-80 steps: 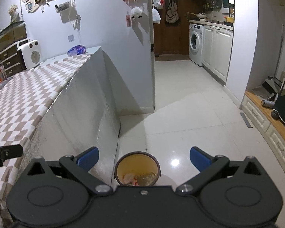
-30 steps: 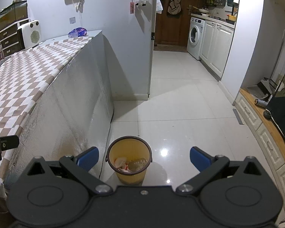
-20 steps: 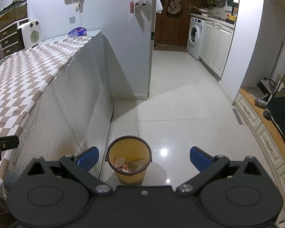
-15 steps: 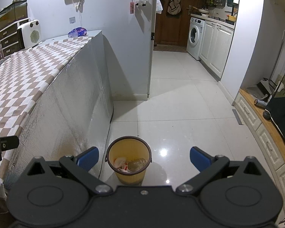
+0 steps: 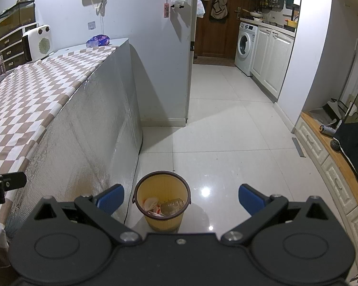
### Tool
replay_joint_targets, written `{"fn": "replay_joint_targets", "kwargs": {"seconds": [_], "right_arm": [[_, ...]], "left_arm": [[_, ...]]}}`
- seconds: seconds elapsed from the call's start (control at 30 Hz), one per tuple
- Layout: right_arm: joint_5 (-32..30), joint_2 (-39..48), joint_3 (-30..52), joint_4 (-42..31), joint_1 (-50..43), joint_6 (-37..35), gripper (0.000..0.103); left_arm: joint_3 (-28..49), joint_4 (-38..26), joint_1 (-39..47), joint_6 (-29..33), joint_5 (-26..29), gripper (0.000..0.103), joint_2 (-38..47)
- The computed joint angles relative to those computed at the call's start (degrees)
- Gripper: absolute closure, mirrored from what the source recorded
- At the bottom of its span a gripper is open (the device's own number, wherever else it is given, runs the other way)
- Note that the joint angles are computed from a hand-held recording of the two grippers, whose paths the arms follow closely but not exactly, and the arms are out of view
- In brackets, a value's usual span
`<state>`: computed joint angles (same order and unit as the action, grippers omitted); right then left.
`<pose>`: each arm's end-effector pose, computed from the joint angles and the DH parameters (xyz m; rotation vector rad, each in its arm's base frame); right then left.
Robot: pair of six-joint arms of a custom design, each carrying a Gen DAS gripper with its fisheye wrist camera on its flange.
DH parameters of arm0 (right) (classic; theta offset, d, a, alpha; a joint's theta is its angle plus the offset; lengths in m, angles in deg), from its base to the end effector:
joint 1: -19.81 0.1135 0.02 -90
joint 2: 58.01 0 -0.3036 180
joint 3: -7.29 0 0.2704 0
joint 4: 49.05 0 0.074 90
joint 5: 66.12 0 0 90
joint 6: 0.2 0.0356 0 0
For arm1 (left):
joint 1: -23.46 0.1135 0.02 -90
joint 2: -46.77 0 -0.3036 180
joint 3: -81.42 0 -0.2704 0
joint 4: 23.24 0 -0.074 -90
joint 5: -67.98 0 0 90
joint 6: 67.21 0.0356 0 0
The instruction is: Collect trash
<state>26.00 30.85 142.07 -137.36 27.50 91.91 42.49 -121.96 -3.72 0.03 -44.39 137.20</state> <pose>0.2806 0.0366 0.5374 -0.0936 2.3085 0.0445 0.2421 -0.1091 0.5466 -0.0863 2.3284 0.0408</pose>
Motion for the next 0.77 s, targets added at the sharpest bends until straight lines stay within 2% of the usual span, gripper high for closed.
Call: {"fn": "replay_joint_targets", "kwargs": {"seconds": [0.33,0.77], "right_arm": [[0.0,0.0,0.0,0.0,0.0,0.0,0.000],[0.0,0.1,0.5,-0.3,0.3,0.2,0.000]], "left_arm": [[0.6,-0.3,0.1,0.0,0.0,0.000,0.3],[-4.0,0.9,-1.5,-2.2,-0.7,0.000,-1.8]]}}
